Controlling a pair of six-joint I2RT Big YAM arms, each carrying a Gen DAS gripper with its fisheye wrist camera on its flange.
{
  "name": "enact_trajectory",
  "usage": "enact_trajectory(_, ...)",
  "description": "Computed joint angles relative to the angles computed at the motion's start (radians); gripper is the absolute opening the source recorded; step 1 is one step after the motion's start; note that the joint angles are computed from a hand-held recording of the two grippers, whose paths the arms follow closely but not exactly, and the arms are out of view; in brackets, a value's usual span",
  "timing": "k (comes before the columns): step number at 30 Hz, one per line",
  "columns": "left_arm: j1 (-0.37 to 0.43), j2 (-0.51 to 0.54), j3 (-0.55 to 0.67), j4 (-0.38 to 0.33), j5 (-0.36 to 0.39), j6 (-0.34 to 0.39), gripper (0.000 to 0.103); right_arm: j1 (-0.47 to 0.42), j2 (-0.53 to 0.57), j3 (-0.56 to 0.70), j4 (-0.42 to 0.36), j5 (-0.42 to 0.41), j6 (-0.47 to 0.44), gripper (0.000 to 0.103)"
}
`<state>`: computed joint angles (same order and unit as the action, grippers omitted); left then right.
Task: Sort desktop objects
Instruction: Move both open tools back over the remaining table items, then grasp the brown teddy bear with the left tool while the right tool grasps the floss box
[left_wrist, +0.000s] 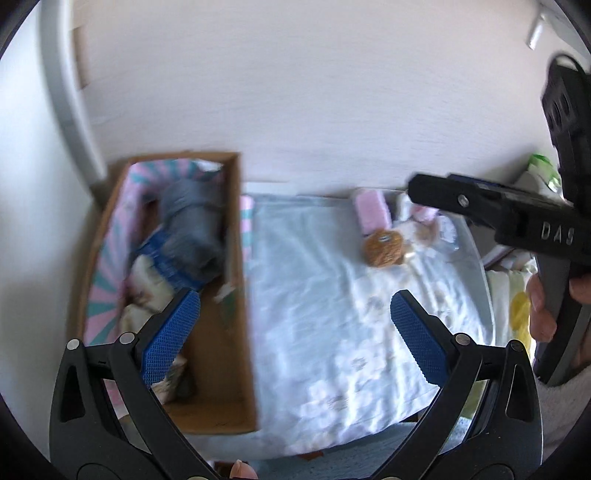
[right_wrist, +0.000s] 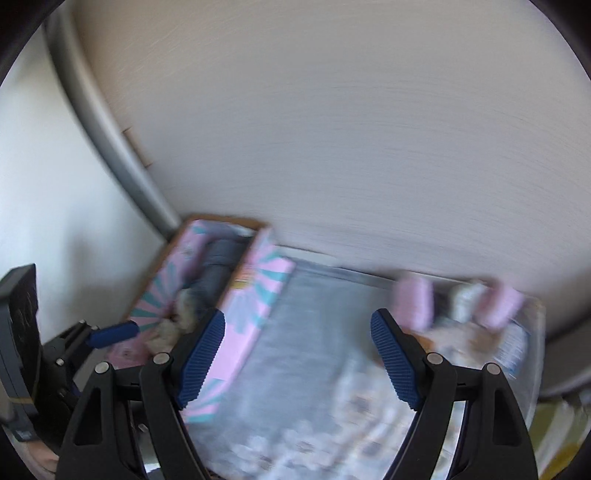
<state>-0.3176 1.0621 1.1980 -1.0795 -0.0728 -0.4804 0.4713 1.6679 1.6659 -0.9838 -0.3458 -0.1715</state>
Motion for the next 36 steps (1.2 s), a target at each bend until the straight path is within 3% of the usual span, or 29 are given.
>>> enact_trajectory(9, -0.102, 0.199, 0.097, 0.071, 0.073, 0.095, 0.103, -0.197, -0.046, -0.081, 0.025, 0.007, 0.094, 0.078)
enact_trajectory(15, -0.130, 0.325, 0.139, 0.132, 0.101, 0.145, 0.102, -0.271, -0.007, -0.094, 0.002, 0.025, 0.104, 0.078)
enact_trajectory(18, -0.137, 0.402, 0.164, 0.158, 0.153, 0.193, 0.101, -0.293, 0.029, -0.099, 0.003, 0.027, 0.119, 0.078)
enact_trajectory(22, -0.164, 0.510, 0.209, 0.151, 0.062, 0.312, 0.093, -0.313, 0.091, -0.089, -0.005, 0.048, 0.127, 0.078)
enact_trajectory(26, -0.166, 0.569, 0.208, 0.215, 0.020, 0.377, 0.085, -0.319, 0.151, -0.086, 0.042, 0.077, 0.118, 0.078)
enact_trajectory(32, -0.172, 0.600, 0.187, 0.323, -0.025, 0.434, 0.077, -0.320, 0.207, -0.080, 0.156, 0.098, 0.182, 0.078)
enact_trajectory(36, -0.174, 0.616, 0.198, 0.327, -0.039, 0.431, 0.070, -0.312, 0.242, -0.058, 0.198, 0.141, 0.213, 0.078)
